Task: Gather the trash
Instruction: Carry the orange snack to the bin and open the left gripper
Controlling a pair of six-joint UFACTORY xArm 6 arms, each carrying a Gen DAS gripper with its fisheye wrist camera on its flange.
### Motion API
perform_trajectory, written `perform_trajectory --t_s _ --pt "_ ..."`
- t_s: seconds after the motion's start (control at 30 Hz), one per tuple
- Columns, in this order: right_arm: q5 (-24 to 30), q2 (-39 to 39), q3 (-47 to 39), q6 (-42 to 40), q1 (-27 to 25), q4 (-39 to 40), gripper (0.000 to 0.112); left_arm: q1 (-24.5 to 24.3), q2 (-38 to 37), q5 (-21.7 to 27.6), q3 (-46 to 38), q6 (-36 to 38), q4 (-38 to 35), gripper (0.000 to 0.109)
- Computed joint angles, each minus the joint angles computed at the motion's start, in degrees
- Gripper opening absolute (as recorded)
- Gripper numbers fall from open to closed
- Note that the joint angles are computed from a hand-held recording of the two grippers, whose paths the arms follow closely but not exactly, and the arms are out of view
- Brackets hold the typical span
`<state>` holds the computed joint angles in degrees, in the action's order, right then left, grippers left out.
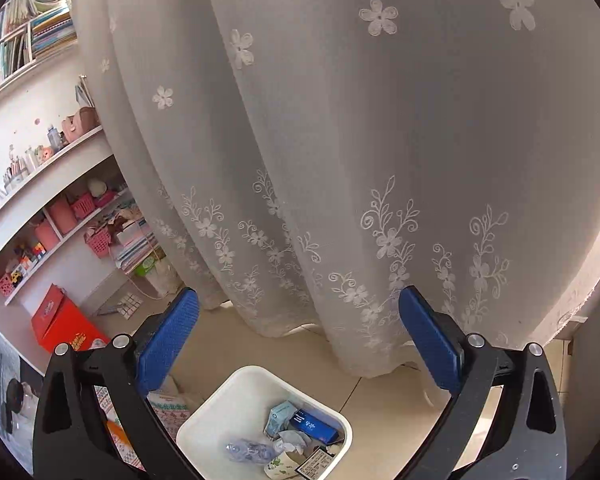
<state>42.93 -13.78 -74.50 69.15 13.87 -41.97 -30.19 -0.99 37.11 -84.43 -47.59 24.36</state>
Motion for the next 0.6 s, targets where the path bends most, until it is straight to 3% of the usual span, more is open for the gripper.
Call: perform_trajectory --t_s 0.2,0.5,0.6 --pt "-1.1 0.6 -0.4 -4.1 0.0 4.0 0.096 -0.6 -1.9 4.1 1.3 -0.1 2.5 0.079" --pt "-1.0 5.4 -4.4 -18.6 6.4 11.8 0.096 3.0 -10.4 15.2 8.2 3.3 3.8 0.088" --pt "-0.4 7.5 -6.1 -25.4 9.1 16.3 0.096 5.1 -13.6 20.4 10.9 7.5 2.1 0.088"
